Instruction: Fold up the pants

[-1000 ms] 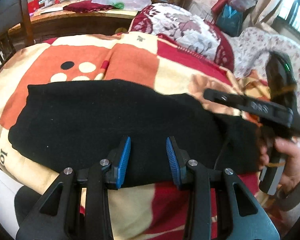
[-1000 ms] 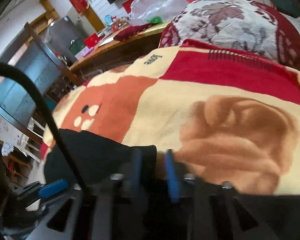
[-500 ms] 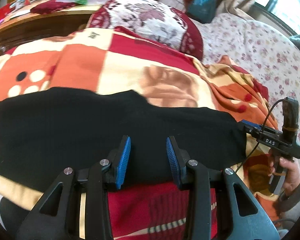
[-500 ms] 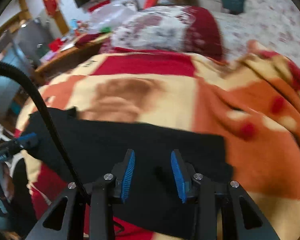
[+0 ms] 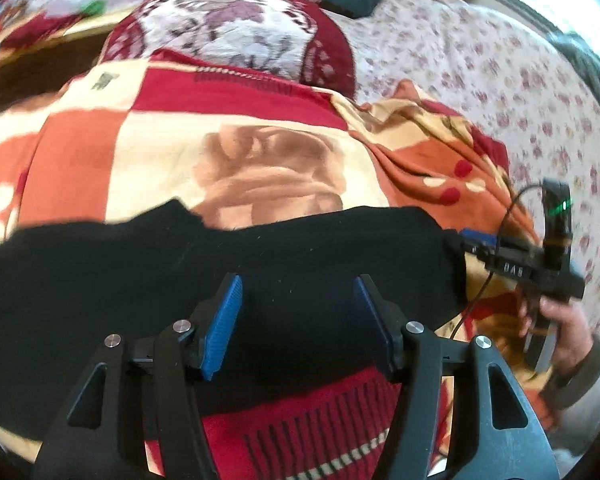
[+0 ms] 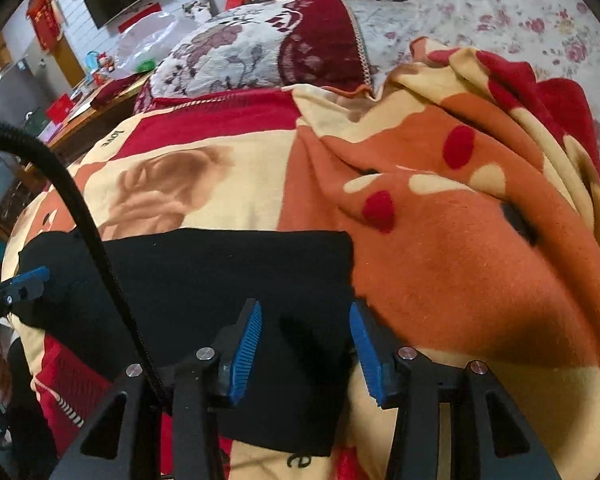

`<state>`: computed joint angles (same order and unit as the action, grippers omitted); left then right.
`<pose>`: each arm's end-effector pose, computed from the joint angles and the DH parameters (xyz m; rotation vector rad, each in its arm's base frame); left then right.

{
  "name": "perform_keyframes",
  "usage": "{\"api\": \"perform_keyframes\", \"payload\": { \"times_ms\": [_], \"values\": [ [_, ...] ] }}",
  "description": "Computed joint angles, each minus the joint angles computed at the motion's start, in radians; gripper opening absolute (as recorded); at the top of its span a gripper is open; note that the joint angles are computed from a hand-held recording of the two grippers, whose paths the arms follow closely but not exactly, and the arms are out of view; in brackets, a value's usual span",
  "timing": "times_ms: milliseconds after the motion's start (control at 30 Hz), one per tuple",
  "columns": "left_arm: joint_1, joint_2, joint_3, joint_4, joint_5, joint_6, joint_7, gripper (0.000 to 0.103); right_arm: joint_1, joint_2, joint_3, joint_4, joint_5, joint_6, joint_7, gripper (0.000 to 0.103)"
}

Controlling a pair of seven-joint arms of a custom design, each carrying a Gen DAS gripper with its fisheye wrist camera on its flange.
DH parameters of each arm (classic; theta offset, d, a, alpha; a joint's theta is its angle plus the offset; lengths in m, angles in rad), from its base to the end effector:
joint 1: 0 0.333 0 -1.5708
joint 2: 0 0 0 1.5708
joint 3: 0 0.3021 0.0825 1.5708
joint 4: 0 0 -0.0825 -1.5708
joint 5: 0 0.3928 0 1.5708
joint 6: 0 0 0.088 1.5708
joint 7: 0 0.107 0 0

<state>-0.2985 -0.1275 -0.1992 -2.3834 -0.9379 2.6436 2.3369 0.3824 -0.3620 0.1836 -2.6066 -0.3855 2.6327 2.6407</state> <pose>0.4624 -0.2277 0.3836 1.4728 -2.5167 1.0073 0.3754 0.2480 0.3937 -1.7312 2.1180 -0.4214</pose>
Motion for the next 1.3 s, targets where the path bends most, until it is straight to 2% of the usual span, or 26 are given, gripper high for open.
{"api": "perform_keyframes", "payload": {
  "times_ms": [67, 167, 233, 300, 333, 467, 533, 800, 967, 1067, 1100, 1133, 1167, 1300],
  "values": [
    [0.004, 0.019, 0.002, 0.022, 0.031, -0.025, 0.025, 0.058, 0.002, 0.008, -0.002, 0.009, -0.005, 0.001, -0.017, 0.045],
    [0.015, 0.054, 0.001, 0.065, 0.075, -0.075, 0.052, 0.058, 0.027, 0.035, -0.034, 0.028, 0.036, 0.018, -0.115, 0.045],
    [0.022, 0.072, -0.004, 0.089, 0.096, -0.101, 0.081, 0.058, 0.053, 0.057, -0.067, 0.046, 0.094, 0.025, -0.225, 0.045],
    [0.027, 0.088, -0.009, 0.111, 0.104, -0.122, 0.112, 0.058, 0.084, 0.086, -0.111, 0.072, 0.185, 0.028, -0.389, 0.048],
    [0.031, 0.098, -0.01, 0.124, 0.113, -0.138, 0.121, 0.058, 0.109, 0.112, -0.141, 0.104, 0.254, -0.004, -0.514, 0.049],
    [0.048, 0.129, -0.016, 0.162, 0.133, -0.18, 0.134, 0.058, 0.122, 0.202, -0.168, 0.224, 0.4, -0.171, -0.867, 0.05],
    [0.055, 0.14, -0.019, 0.175, 0.146, -0.191, 0.138, 0.058, 0.108, 0.244, -0.164, 0.274, 0.438, -0.245, -1.002, 0.05],
    [0.071, 0.193, -0.032, 0.249, 0.229, -0.265, 0.181, 0.058, 0.017, 0.321, -0.104, 0.366, 0.501, -0.351, -1.22, 0.05],
    [0.081, 0.254, -0.038, 0.334, 0.289, -0.335, 0.18, 0.058, -0.013, 0.365, -0.088, 0.408, 0.552, -0.391, -1.295, 0.05],
    [0.087, 0.289, -0.043, 0.38, 0.315, -0.359, 0.169, 0.058, -0.03, 0.386, -0.085, 0.441, 0.63, -0.427, -1.366, 0.05],
    [0.082, 0.297, -0.045, 0.387, 0.34, -0.345, 0.168, 0.058, -0.03, 0.384, -0.08, 0.438, 0.621, -0.419, -1.371, 0.047],
    [0.078, 0.304, -0.048, 0.39, 0.363, -0.331, 0.168, 0.058, -0.025, 0.379, -0.073, 0.429, 0.596, -0.401, -1.37, 0.032],
    [0.074, 0.313, -0.049, 0.396, 0.393, -0.324, 0.162, 0.058, -0.02, 0.373, -0.067, 0.421, 0.577, -0.387, -1.367, 0.025],
    [0.06, 0.347, -0.055, 0.417, 0.489, -0.335, 0.149, 0.058, 0.008, 0.326, -0.048, 0.368, 0.464, -0.316, -1.295, 0.013]
  ]
}}
